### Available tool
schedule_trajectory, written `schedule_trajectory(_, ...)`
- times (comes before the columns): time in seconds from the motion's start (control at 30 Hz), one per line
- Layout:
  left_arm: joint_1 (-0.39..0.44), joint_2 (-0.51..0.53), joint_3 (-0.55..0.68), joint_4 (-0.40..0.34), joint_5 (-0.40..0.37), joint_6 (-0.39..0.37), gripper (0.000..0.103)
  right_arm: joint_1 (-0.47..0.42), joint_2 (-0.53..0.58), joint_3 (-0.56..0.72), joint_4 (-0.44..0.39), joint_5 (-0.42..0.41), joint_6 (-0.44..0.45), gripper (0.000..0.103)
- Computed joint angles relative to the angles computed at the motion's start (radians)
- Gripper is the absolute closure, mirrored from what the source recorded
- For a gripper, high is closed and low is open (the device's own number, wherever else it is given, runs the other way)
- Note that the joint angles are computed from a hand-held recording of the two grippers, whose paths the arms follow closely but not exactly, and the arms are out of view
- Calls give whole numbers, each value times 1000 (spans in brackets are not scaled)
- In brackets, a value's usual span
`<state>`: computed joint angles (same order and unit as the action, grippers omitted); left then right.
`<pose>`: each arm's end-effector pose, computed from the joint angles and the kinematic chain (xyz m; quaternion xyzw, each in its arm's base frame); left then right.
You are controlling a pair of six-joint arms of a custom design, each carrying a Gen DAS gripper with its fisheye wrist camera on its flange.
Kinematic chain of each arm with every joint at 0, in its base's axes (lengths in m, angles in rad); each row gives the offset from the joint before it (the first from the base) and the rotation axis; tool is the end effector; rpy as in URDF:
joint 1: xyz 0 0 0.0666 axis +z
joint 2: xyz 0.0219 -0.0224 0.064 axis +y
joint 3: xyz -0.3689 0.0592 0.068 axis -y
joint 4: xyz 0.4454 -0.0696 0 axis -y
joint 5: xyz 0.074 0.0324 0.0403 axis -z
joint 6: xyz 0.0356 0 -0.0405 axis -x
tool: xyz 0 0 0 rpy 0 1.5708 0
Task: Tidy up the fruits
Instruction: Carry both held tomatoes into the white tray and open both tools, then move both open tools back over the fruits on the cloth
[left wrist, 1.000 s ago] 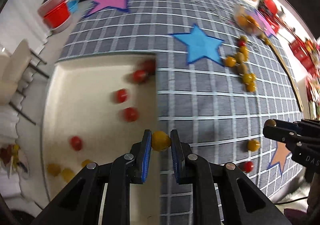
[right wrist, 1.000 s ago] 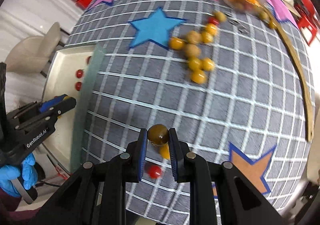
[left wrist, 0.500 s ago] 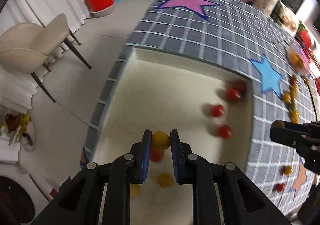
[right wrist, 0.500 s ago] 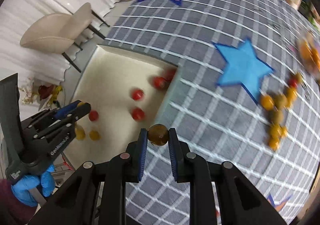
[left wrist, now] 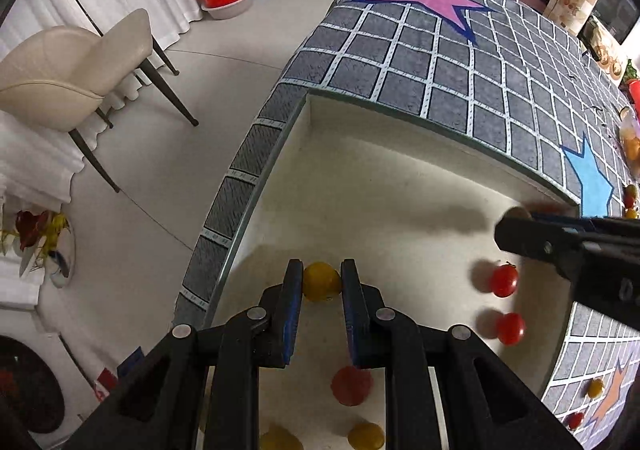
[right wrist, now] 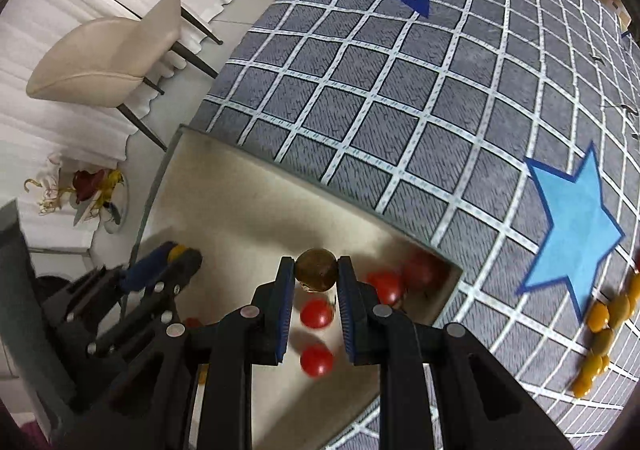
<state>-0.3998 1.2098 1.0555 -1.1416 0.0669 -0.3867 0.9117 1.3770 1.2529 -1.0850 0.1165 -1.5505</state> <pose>0.3903 -0.1679 0.3258 0.3836 0.9127 -0.0340 0.1367 0.3086 0.3910 0.3482 0.3183 0.9291 0.1502 0.1138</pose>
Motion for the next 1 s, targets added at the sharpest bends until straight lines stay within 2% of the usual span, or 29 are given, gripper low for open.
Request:
schedule_trajectory(0.13, -2, -5, -11, 12, -3, -3, 82, -26, 26, -1, 12, -38, 30, 80)
schedule_trajectory(0.37, -10, -11, -15, 15, -8, -2, 82, -42, 71, 38, -6, -32, 71, 80)
schedule_trajectory(0.5, -9, -2, -5, 3, -7, 0, 82, -56, 80, 39, 18, -53, 71, 78)
schedule_trajectory(0.57, -6, 8, 7, -16, 2, 0, 82, -53, 73, 34, 23, -60, 62, 66)
schedule_trajectory(0.6, -5, 11, 10, -25, 4, 0, 77, -50, 59, 24, 21, -58, 58, 61)
schedule_trajectory(0.63, -3, 13, 14, -34, 6, 2, 65, -44, 41, 12, 19, -52, 52, 53)
schedule_trajectory(0.67, 0, 9, 14, -35, 6, 4, 34, -39, 26, 4, 19, -46, 47, 47)
schedule_trajectory(0.7, 3, -5, 6, -18, 3, 6, 24, -37, 18, 3, 21, -42, 48, 45)
schedule_trajectory(0.77, 7, -35, -5, -1, 14, 0, 24, -30, 2, 5, 12, -27, 44, 39)
schedule_trajectory(0.93, 4, -62, 2, -35, 15, -15, 24, -9, -37, 10, -11, 5, 10, 22)
schedule_trajectory(1.0, 3, -76, 3, -49, 18, -25, 24, 5, -51, 14, -20, 20, -3, 21)
